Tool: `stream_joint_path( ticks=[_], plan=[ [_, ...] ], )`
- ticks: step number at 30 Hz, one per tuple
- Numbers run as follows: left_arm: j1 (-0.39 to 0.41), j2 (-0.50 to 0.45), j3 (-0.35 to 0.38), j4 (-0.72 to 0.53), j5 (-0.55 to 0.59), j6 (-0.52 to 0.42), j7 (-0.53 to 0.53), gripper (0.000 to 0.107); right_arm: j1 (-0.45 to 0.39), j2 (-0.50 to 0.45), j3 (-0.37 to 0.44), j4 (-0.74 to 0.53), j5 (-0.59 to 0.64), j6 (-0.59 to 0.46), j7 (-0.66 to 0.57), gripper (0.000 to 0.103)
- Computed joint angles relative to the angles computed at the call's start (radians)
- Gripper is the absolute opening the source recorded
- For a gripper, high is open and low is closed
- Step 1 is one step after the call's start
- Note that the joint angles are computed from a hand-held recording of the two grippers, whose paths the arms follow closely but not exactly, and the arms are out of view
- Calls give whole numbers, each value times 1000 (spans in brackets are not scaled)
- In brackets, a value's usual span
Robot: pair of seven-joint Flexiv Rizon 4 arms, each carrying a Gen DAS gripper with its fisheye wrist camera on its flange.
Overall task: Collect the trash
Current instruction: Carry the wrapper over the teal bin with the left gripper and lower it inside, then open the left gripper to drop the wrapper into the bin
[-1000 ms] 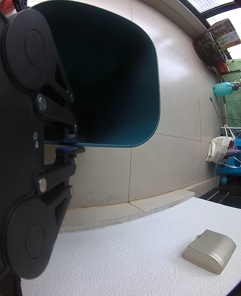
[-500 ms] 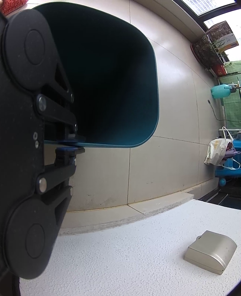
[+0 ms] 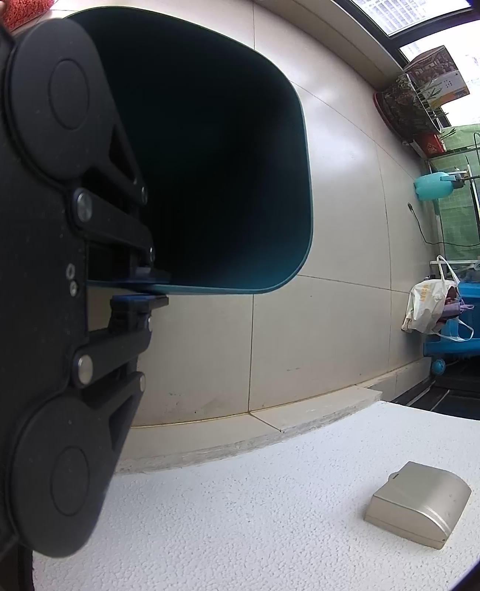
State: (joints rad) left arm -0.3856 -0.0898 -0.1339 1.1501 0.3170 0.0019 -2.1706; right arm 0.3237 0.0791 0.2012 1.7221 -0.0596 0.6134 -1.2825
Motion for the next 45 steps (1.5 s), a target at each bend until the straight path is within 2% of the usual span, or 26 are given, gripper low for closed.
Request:
stream_joint_path(
  ticks=[6,9,15,22,33,45],
  plan=[
    [-18,-135,6,-67,-39,23,21,16,-1,2,-2,1,10,3,-1,5],
    [-30,-179,23,-61,-77,31,11,16,-3,4,-5,-1,23,4,-12,5],
    [-32,-216,48,10,-143,89,-6,16,-9,9,-10,-2,50,4,-38,6],
    [-33,-248,54,34,-169,96,-2,17,-14,14,-15,-4,77,1,-68,6],
    [-33,-203,51,108,-194,165,14,20,-19,12,-19,-17,102,-10,-77,7],
    [-27,-33,37,241,-129,271,22,20,-22,9,-19,-25,107,-17,-87,7]
  ],
)
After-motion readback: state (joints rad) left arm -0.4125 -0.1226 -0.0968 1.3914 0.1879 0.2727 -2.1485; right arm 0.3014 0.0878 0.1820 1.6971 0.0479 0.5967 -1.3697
